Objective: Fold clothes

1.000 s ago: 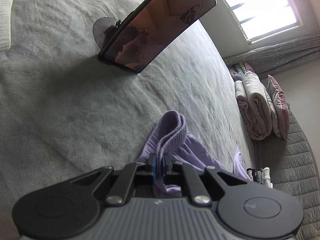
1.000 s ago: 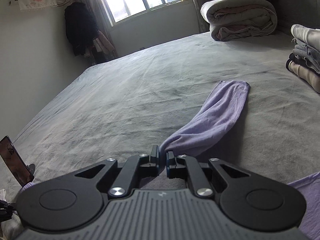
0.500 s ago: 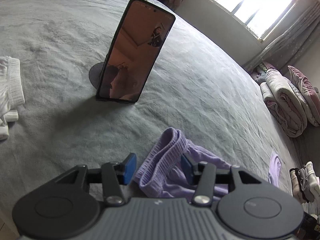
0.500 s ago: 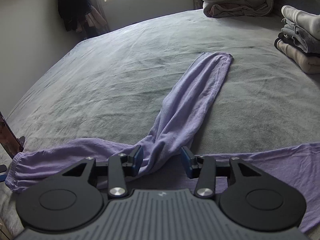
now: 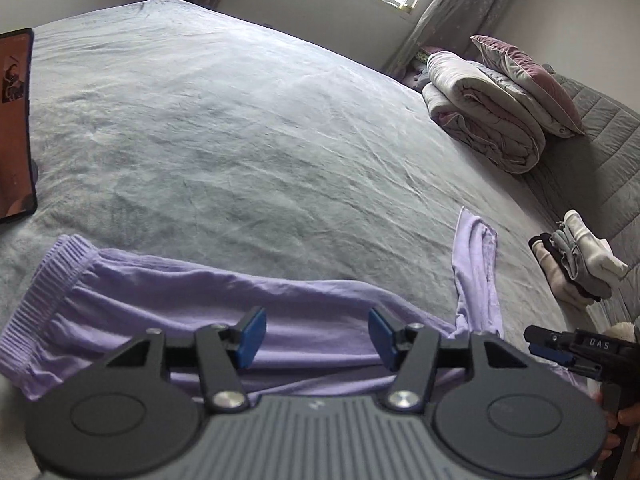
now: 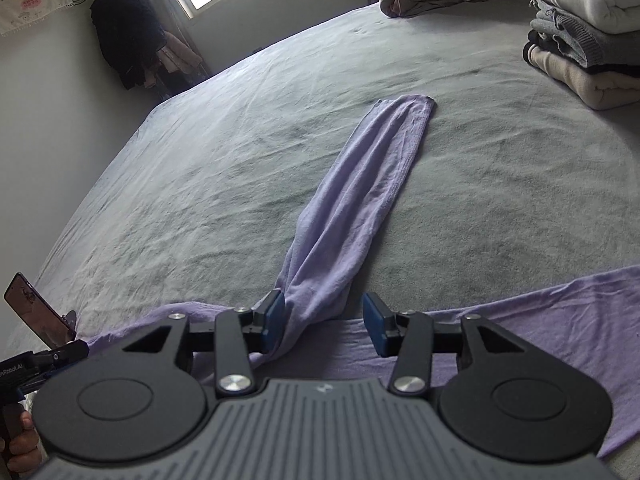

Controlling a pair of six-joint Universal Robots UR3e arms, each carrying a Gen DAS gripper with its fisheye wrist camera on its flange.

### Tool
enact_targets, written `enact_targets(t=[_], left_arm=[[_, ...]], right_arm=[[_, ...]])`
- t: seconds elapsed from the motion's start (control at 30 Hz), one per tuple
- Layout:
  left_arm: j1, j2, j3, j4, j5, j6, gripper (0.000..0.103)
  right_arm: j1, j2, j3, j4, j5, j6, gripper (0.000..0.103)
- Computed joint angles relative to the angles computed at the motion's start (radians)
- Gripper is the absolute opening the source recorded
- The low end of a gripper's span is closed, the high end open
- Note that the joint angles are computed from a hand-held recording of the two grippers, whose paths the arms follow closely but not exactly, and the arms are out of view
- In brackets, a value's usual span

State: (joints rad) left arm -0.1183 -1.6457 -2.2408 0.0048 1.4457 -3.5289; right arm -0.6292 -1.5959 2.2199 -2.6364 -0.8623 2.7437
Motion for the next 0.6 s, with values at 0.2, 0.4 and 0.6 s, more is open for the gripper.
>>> enact_targets(t=[0.2, 0.4, 0.6], left_arm=[[-0.18, -0.275, 0.377, -0.151, 0.1, -0.017, 0.059], [-0.275, -0.549, 0.789, -0.319, 0.165, -0.008, 0.058], [-0.311, -0.783, 1.195, -0.514, 0.199, 0.015, 0.055]], right_arm=[[0.059, 0.065, -0.059, -0.066, -0.184, -0.001, 0.049], [0.032, 0.085, -0.061, -0.181, -0.233, -0.038, 0.054], [-0.041, 0.084, -0.128, -0.086, -0.159, -0.06, 0.054]])
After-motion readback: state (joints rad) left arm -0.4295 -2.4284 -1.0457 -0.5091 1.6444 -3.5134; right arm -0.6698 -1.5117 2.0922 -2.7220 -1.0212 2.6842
